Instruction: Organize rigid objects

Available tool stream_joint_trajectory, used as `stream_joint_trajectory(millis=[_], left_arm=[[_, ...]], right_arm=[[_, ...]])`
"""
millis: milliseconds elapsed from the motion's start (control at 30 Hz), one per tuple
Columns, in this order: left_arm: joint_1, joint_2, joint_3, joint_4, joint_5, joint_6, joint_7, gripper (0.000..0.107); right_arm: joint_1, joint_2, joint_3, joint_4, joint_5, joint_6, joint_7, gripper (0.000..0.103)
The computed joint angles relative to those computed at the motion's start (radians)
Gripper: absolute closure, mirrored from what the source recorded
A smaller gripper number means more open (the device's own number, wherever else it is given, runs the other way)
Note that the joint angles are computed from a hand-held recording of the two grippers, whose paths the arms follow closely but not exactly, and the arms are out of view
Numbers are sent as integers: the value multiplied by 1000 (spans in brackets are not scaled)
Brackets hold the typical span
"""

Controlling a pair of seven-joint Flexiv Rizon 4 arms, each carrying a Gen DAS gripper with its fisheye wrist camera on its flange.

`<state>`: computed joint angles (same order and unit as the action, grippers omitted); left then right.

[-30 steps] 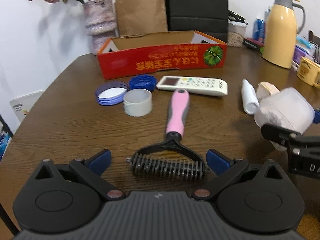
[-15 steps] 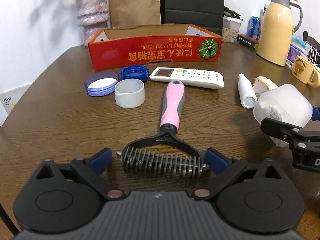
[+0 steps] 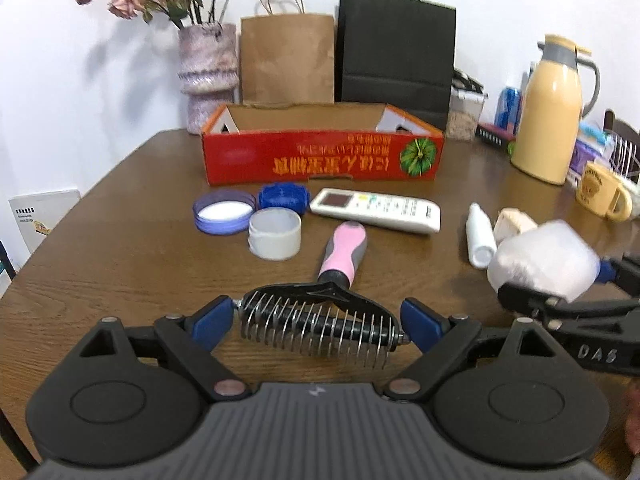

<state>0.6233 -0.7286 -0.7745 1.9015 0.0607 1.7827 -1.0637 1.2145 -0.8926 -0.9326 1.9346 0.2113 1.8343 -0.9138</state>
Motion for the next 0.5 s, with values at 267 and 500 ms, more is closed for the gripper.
stream_joint_trajectory(millis=[267,500], left_arm=[[53,6,-57,3,72,84,-68,15],[45,34,-33,-16,109,89,-135,27]], right_arm=[[6,-6,-10,-1,-3,-6,4,21],[19,-19,-29,-10,10,9,13,21]])
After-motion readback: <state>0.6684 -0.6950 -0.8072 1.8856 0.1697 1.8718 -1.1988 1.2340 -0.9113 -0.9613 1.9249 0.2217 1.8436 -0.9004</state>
